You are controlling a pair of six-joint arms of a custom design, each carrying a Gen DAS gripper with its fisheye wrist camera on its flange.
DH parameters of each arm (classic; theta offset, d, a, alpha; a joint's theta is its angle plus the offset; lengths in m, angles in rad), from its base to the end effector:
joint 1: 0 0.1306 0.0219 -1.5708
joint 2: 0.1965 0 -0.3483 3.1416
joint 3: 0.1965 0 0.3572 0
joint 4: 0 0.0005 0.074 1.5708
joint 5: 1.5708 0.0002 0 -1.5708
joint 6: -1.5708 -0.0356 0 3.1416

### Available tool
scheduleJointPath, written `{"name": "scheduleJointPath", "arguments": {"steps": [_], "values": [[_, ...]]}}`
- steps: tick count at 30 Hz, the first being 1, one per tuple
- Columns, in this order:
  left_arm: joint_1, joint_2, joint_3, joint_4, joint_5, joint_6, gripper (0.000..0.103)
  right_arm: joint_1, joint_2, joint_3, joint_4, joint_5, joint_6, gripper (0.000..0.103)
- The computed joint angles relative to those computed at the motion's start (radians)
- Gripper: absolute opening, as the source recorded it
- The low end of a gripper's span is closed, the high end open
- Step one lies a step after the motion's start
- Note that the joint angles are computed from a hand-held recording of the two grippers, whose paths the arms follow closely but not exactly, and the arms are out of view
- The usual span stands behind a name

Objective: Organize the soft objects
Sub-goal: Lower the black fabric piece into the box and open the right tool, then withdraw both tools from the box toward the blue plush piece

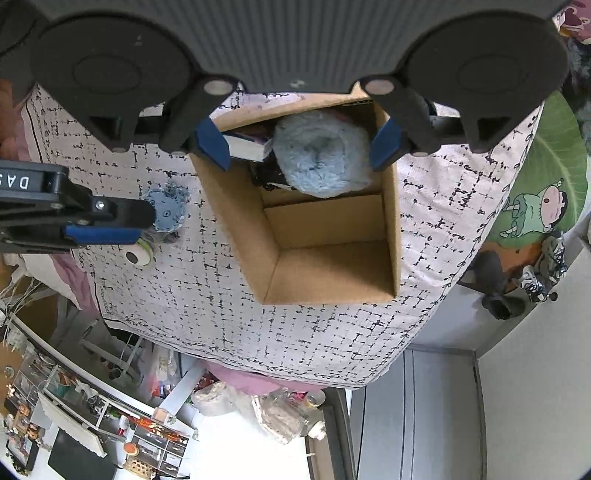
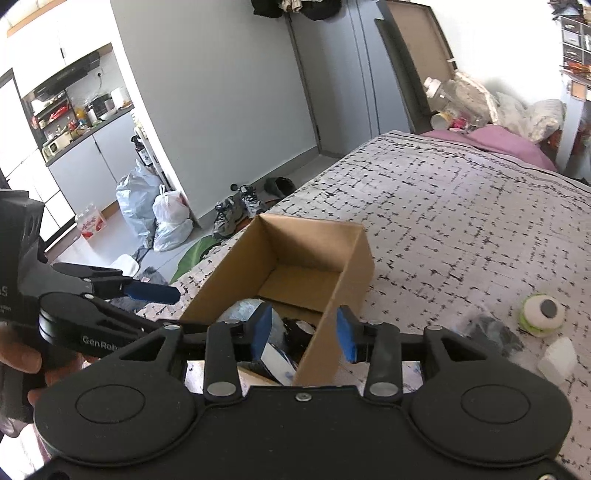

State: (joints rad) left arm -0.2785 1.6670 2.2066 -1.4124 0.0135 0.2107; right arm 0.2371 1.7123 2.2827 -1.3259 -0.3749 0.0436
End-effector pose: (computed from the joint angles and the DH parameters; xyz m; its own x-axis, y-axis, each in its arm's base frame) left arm 0.4796 -0.1382 0.5635 -0.7796 0.0054 -0.6263 0.1229 0.9818 -0.1445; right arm 0.4985 0.1334 0.5785 -0.6450 -0.1976 -0.7382 -0.5062 0.8341 0.2191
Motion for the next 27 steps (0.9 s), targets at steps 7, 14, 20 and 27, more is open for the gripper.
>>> {"name": "scheduleJointPath", "arguments": {"steps": [7,14,20,27], "values": [[-0.033,0.003,0.018,-0.023,-0.022,0.007,0.085,-0.034,-0.071,-0.098,0.027,0.007,-0.012,0.049],[-0.064,0.028,0.084,-0.092,-0.043,0.068,0.091,-0.073,-0.130,-0.174,0.058,-0.011,-0.029,0.066],[-0.094,0.021,0.102,-0.105,-0.086,0.121,0.092,-0.109,-0.167,-0.214,0.079,-0.032,-0.029,0.085],[-0.126,0.010,0.110,-0.105,-0.125,0.178,0.103,-0.150,-0.205,-0.260,0.112,-0.039,-0.058,0.099]]}}
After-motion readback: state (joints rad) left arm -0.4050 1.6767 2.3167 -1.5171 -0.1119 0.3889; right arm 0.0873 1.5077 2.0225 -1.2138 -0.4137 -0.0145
